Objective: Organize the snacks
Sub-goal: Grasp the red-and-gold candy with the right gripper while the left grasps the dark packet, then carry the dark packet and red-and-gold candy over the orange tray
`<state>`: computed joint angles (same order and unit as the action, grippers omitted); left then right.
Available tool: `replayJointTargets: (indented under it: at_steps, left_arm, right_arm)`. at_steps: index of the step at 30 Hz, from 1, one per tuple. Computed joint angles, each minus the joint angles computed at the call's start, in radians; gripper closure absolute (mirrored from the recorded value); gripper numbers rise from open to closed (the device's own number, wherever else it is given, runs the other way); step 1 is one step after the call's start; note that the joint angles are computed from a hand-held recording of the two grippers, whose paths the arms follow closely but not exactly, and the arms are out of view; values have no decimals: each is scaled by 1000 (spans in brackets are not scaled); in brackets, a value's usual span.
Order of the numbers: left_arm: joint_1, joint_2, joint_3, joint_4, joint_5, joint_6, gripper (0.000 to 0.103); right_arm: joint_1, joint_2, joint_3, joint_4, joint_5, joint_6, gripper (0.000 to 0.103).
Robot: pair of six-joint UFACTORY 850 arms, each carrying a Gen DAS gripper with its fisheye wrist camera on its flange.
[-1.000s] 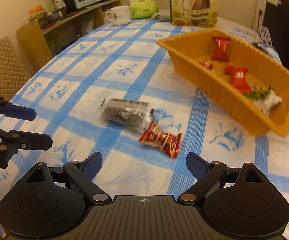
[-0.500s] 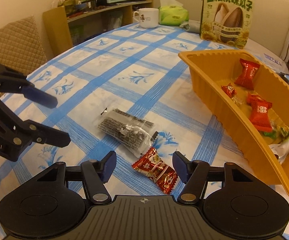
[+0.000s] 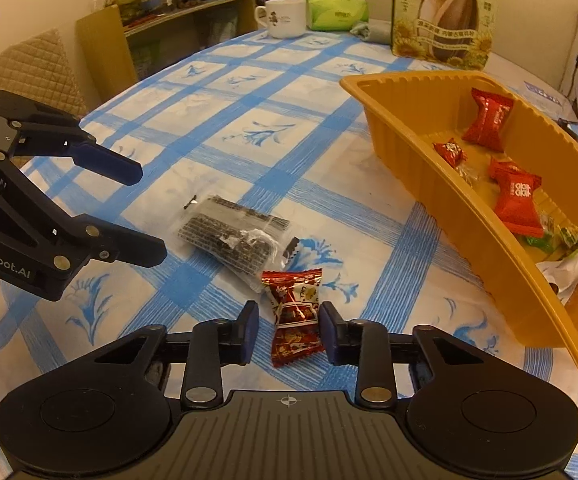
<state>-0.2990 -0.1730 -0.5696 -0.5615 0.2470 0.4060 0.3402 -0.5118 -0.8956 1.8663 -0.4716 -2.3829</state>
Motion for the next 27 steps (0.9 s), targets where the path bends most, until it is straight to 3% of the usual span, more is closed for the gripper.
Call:
replayJointTargets:
  at_steps: [8,14,16,23,27]
  left_arm:
    - [7,-68,-53,89,1,124,31]
    - [27,-121,-96,265,-15,74,34]
    - [33,-138,-111,351,-30,24,37]
    - [51,-171,-150,674,-55,-287,66]
    - [76,-177,-160,852,-51,-595,68]
  right_arm:
    - [-17,18,7,13,50,88,80]
    - [-54,39,24,-20,55,221,80]
    - [-64,43,29,-36,48,268,80]
    - [-68,62,49,3,53,295,80]
    - [-58,66,56,35,63,275,73]
